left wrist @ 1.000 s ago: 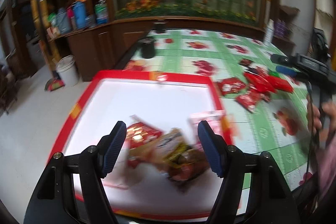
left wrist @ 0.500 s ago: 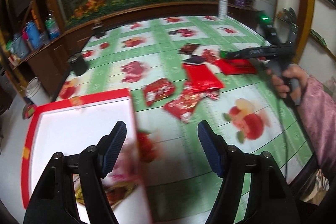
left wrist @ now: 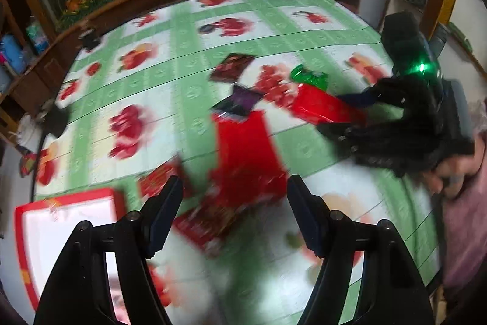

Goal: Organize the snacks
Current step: 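Grasp a red rectangular packet with the right tool while the left tool grasps a red strip packet, then lift both held red packets and carry them over the red-rimmed tray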

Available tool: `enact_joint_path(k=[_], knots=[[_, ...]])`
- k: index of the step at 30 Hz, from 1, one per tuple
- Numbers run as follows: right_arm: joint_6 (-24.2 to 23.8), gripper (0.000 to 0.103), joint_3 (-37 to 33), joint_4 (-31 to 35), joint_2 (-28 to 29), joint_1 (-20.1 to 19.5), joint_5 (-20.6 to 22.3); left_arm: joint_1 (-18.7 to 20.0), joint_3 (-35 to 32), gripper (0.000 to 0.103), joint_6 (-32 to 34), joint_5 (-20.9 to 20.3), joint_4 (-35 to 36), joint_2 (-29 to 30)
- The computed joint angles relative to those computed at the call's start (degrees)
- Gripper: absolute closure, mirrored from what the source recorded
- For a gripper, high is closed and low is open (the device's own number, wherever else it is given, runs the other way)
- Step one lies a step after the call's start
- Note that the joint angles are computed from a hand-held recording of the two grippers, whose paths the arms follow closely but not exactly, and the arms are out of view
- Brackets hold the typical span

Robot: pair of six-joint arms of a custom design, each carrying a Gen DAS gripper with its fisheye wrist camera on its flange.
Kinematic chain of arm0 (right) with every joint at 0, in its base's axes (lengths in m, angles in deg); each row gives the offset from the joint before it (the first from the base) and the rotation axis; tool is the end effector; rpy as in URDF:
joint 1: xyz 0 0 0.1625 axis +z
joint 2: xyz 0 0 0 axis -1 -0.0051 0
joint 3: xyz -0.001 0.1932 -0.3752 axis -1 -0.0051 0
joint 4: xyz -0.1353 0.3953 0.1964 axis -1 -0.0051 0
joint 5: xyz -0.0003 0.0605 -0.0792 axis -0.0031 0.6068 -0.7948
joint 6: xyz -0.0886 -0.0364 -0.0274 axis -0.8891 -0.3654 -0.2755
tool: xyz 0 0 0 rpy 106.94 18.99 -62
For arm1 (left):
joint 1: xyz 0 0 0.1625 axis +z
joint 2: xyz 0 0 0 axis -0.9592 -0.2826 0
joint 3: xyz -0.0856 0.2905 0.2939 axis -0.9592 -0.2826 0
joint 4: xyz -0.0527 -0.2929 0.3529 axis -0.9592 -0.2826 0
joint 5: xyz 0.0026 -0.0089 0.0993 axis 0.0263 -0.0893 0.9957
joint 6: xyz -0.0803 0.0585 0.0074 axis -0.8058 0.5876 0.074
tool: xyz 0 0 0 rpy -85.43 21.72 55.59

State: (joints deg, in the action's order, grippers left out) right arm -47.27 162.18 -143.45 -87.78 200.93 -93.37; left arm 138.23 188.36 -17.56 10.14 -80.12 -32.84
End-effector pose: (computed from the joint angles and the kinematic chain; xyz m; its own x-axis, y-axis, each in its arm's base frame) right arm 0.3662 -0.7138 -0.0419 -0.5310 -0.6353 0.5607 -0.7558 0.6543 0.0255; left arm -0.0701 -0.6309 0.3335 -0.6598 0.1720 -0.7315 0.4925 0.8342 -0.2481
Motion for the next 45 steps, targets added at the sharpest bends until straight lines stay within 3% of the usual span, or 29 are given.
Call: enact_joint_path(k=[3,7,12,17,19,21,24,35,45], knots=[[1.67,0.055,-0.65,0.38,0.10,-0.14,-0.74,-0.37,-2.20,0.033,-0.28,0.02,0.16,2.87],[7.65,0.055,-2.20,2.82,0.00,-0.51,-0.71,0.76,-6.18,0.033,-3.58,1.71,2.89,7.08],[16.64,0.055,-2.87,6.48,-1.89,-2.25,5.47,2.59,-8.72,0.033,-7.30,2.50,5.72,9.66],[22.24,0.055,-2.37,6.74,-3.30,-3.58,11.61,3.34,-8.80,0.033,-7.63,1.44,5.11,10.30],[22.51,0.055,-2.00,5.86,-3.48,-3.50,12.65,3.32,-8.24,0.038,-7.13,1.53,4.04,10.21],[22.19,0.056,-1.66,4.69,-3.54,-3.35,13.49,3.49,-8.01,0.050,-7.26,1.55,3.77,10.20],[21.67,0.056,-1.15,2.87,-3.69,-3.29,14.70,4.28,-7.64,0.054,-6.80,-0.60,1.36,9.82],[20.20,0.056,-0.55,-0.26,-3.13,-3.07,14.91,2.00,-0.24,0.056,-0.47,2.55,-12.90,6.83],[18.94,0.056,-0.08,-0.99,-2.79,-2.81,15.58,-2.24,7.80,0.055,9.91,9.86,-32.74,2.69]])
